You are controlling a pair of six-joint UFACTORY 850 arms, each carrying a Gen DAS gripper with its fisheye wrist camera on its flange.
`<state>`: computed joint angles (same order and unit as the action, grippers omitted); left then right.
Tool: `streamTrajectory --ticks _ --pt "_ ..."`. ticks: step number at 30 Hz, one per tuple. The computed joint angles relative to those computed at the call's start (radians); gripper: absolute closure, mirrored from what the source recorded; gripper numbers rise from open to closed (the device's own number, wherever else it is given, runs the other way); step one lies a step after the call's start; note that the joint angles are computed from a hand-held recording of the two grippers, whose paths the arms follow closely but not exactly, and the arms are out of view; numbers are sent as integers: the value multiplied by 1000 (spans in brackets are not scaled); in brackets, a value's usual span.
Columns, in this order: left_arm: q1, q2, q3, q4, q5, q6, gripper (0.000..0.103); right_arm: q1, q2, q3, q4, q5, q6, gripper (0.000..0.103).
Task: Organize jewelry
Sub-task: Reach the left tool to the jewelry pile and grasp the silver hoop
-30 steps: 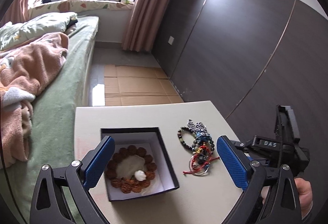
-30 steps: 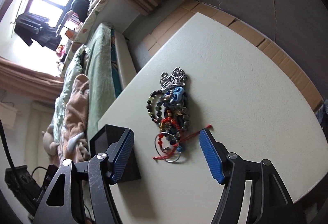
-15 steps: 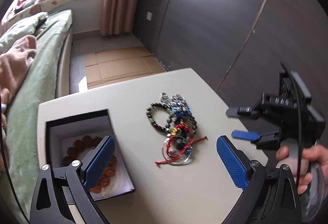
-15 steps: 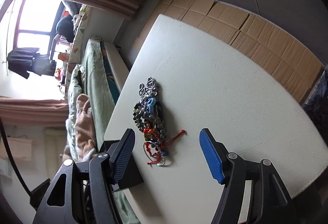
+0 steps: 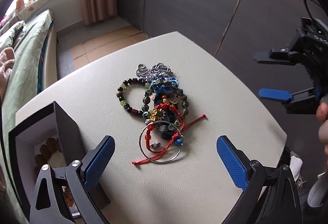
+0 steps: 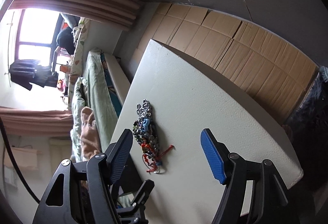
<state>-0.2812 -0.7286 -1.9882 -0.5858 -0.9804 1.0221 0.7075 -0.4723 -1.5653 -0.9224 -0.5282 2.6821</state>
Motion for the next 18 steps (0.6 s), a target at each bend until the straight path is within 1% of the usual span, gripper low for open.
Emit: streamTrajectory --ticks 3,4,5,7,10,13,14,15,18 --pt "-12 2 9 12 25 7 4 -2 10 15 -22 10 23 33" --pt "-15 2 10 18 29 8 4 -3 12 19 -26 14 24 29" --pt "-18 3 13 24 38 10 4 -5 13 20 -33 23 27 22" --pt "-23 5 19 30 45 14 4 -6 13 23 -56 42 43 13" --pt "-30 9 27 42 59 14 4 -11 6 12 -38 65 13 12" --pt "-33 5 20 55 62 8 4 -14 -4 -2 8 65 -38 10" --pt "-34 8 23 57 67 10 6 -15 -5 -4 16 66 -47 10" --pt "-34 13 28 53 69 22 8 -16 -5 -2 20 68 -51 10" --pt "-35 27 44 34 71 58 8 -18 -7 -3 29 78 -56 10"
